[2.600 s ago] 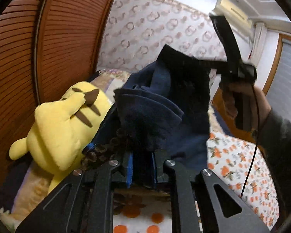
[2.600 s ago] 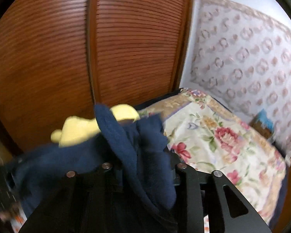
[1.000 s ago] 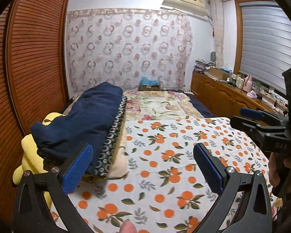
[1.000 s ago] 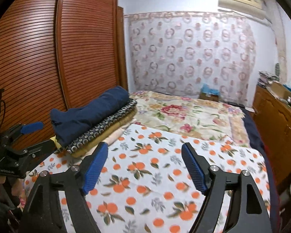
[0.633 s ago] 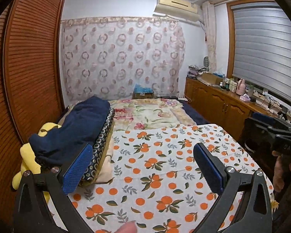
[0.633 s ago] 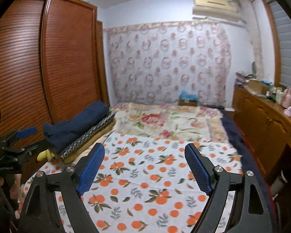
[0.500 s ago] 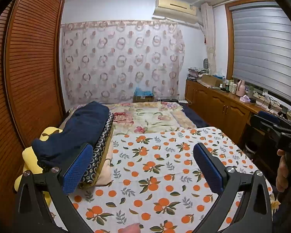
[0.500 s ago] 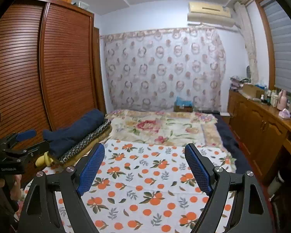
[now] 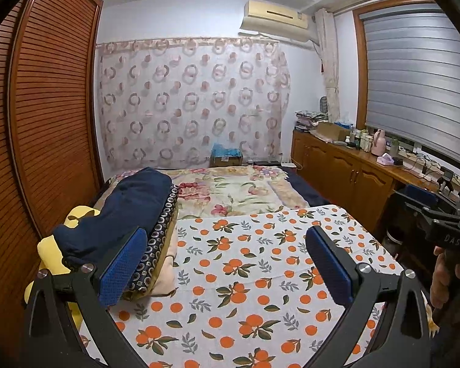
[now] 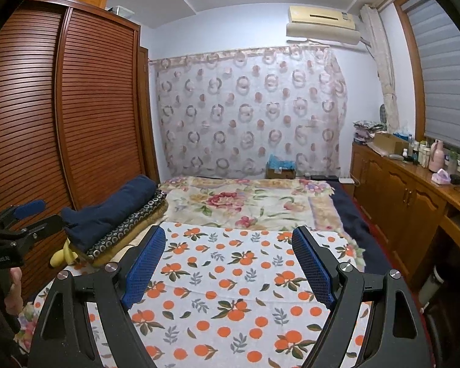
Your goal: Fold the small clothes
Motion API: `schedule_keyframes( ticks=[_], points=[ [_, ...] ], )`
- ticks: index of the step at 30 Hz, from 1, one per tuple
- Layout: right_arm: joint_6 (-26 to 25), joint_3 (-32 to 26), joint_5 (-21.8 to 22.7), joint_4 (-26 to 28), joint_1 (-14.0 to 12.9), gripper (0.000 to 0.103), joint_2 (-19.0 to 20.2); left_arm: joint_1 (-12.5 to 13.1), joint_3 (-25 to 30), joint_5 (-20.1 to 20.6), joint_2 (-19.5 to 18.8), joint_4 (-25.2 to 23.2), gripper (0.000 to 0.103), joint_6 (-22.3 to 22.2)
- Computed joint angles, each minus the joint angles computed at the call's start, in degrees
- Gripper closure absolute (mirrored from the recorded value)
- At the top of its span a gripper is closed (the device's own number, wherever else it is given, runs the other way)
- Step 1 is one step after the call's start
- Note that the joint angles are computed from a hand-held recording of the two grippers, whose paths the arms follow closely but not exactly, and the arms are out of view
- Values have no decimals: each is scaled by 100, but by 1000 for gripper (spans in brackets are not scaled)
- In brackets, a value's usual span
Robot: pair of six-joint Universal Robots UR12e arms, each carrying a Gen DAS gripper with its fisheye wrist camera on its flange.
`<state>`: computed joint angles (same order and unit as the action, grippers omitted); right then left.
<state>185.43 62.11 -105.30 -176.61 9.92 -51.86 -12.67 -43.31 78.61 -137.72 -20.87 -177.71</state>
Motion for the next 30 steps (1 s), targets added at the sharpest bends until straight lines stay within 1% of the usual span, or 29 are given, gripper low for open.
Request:
schedule_keyframes(
  ticks=[9,21,30],
  points=[
    [-50,119,41,-92,-44,17,-64,5,-11,-5,6,5,0,-3],
    [-146,321,236,-220,-172,17,-182,3,-14,2,7,14,0,-1],
    [-171,370,278,-253,-194,17,-207,4,-17,3,6,17,0,-1]
  ],
)
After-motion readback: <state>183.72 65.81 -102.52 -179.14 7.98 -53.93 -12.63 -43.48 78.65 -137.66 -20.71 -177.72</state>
